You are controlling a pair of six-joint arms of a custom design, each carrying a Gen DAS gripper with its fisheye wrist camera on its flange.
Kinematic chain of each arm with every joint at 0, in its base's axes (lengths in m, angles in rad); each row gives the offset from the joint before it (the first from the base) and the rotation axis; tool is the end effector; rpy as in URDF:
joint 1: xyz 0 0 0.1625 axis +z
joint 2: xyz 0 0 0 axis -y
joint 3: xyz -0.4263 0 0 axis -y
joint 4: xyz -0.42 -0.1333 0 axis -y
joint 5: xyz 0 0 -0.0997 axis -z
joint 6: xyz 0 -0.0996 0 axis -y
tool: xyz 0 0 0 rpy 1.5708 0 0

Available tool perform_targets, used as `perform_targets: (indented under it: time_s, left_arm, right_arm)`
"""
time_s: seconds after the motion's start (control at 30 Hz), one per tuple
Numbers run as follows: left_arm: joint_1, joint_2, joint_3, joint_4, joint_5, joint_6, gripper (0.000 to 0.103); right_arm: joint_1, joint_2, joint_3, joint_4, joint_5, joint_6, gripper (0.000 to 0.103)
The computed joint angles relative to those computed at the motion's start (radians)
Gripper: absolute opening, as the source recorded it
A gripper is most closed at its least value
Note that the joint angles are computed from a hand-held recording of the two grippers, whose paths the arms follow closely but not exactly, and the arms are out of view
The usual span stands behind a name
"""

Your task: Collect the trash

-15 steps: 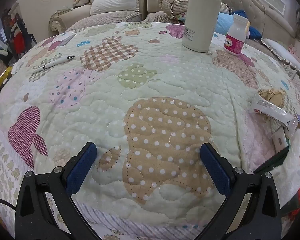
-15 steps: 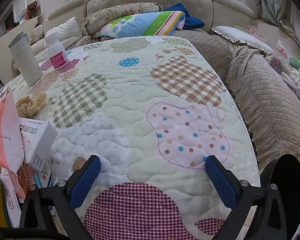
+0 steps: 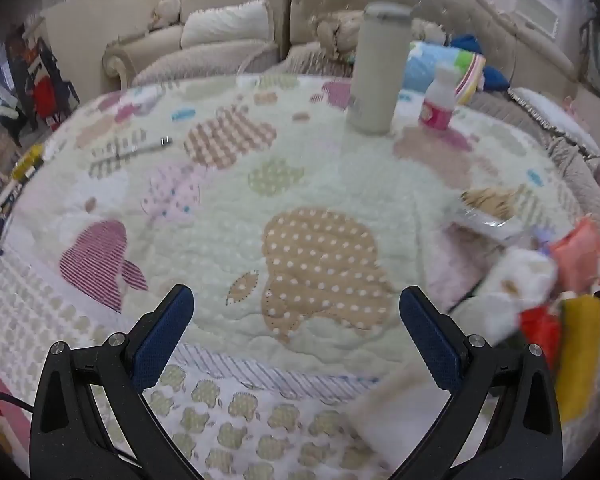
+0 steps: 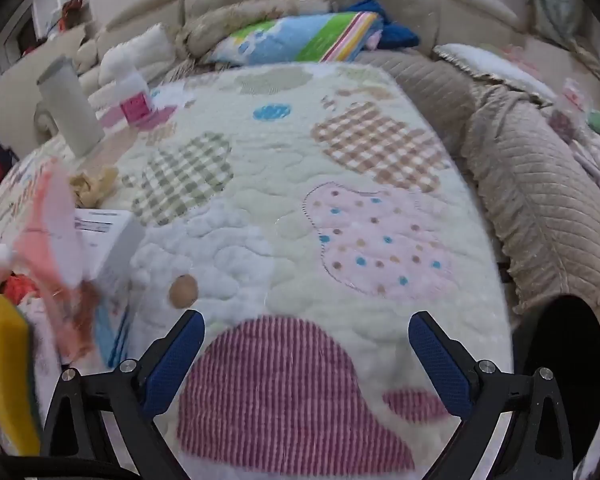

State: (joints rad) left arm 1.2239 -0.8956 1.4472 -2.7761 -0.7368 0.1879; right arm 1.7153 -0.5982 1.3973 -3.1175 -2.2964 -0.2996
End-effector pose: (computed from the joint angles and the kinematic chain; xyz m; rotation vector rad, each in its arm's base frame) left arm -0.0582 -0.7701 0.2827 0.2666 2.2425 -0.8333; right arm 0.1772 -0.7512 0.1147 0.1686 -2.2667 0.8131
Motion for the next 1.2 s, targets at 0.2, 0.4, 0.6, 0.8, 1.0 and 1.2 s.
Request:
perform_targets:
  time_s: [0.2,0.4,0.6,0.8,1.0,1.2]
  left_arm:
    - [-0.054,-0.044,0.064,-0.088,-0.021,0.032,0.102]
    - [-0.101,-0.069,0.116,-0.173,-0.032,0.052,0.102]
    - [-0.124,-0.077,0.139,-0.211,-0.054,0.047,0.102]
    - [-0.135,-0.082,0.154,-0.227,-0.070,0.046,0.102]
    - [-0.137,-0.081,0.161,-0.234,-0.075,0.052,0.102]
    - [-0.138,-0.078,0.161,-0.244,-0.083,0.062,0.102]
  right_arm:
    - [0.076,-0.039,0.090,-0.171,0.037,-0.062,0.102]
    - [0.129,-0.044,0.103,-0.267,0.119,-0.083,0.102]
    - [0.164,-0.011,0.083,-0.328,0.124,-0.122,0.102]
    - [0.180,0.004,0.073,-0.345,0.119,-0.132,0.102]
    - [0.185,0.007,0.071,-0.356,0.121,-0.140,0.102]
    - [0.187,0.011,0.064,-0.355,0.119,-0.139,0.102]
